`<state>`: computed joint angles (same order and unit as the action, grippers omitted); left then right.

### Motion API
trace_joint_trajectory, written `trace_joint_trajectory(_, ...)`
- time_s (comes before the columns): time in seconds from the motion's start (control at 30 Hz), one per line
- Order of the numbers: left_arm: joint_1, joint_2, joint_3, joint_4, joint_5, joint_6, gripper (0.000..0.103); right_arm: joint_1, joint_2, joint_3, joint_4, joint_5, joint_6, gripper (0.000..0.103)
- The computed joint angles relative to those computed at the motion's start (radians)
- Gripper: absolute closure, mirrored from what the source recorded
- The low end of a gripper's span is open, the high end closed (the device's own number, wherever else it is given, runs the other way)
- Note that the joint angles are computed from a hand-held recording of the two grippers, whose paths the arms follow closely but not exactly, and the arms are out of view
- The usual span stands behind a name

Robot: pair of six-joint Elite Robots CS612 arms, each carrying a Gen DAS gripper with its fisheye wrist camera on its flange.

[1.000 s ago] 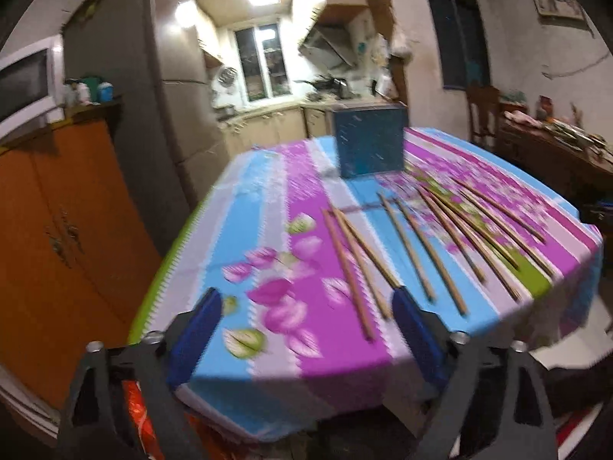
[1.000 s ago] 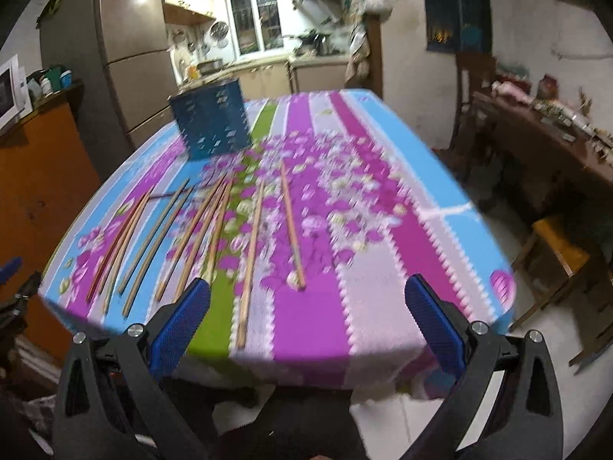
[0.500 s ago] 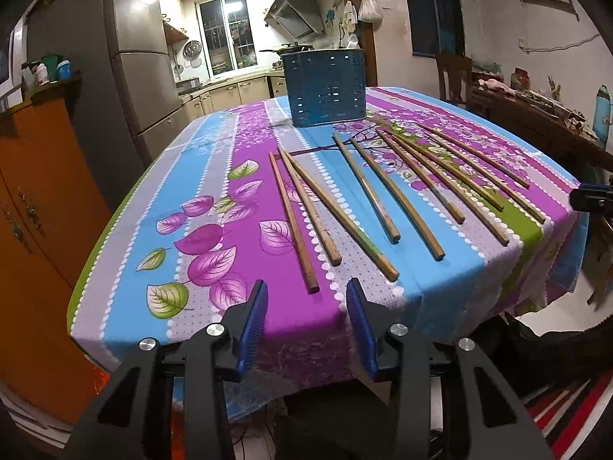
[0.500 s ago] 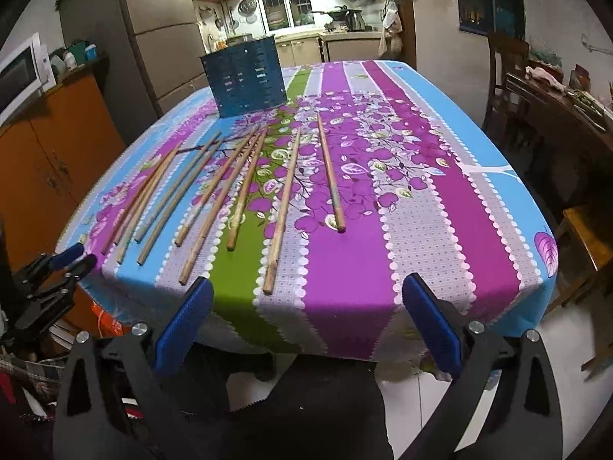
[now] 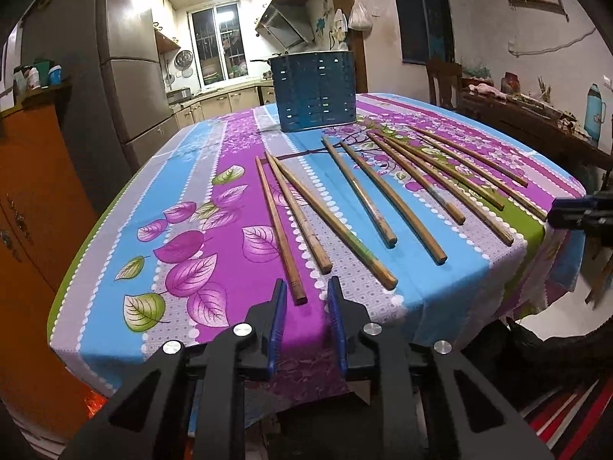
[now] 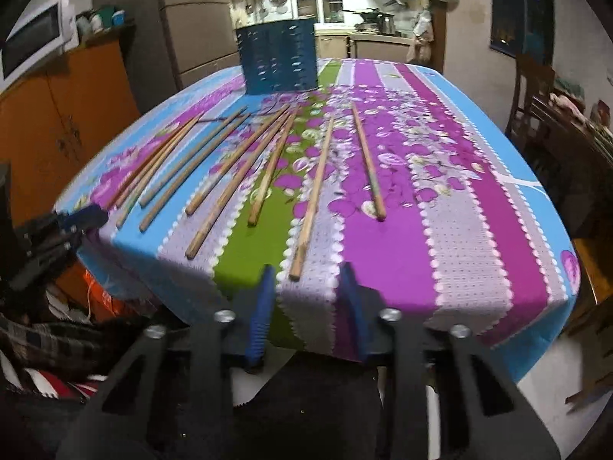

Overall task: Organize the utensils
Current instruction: 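Lower the right tool onto a single chopstick and close its fingers, then lift the chopstick with the right tool toward the blue utensil holder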

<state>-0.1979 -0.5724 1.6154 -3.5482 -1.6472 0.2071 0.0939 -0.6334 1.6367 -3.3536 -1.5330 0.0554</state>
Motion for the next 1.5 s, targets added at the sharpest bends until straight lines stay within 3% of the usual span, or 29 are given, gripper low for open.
trace_joint_trajectory(0.67,0.001,0.014,-0.006,-0.045,0.000,-0.014,0.079,0.011,0.032,-0.032,-0.044,-0.033,0.007,0.085)
trace_joint_trajectory(0.83,0.016,0.018,-0.017,-0.031,-0.065,-0.037,0.087,0.014,0.034,-0.034,-0.046,-0.044,0.022,0.096)
trace_joint_trajectory(1.13,0.029,0.020,-0.036,0.003,-0.108,-0.035,0.092,0.018,0.033,-0.036,-0.035,-0.052,0.053,0.098)
trace_joint_trajectory(1.5,0.032,0.015,-0.034,-0.006,-0.082,-0.048,0.094,0.028,0.028,-0.032,-0.070,-0.083,0.059,0.098)
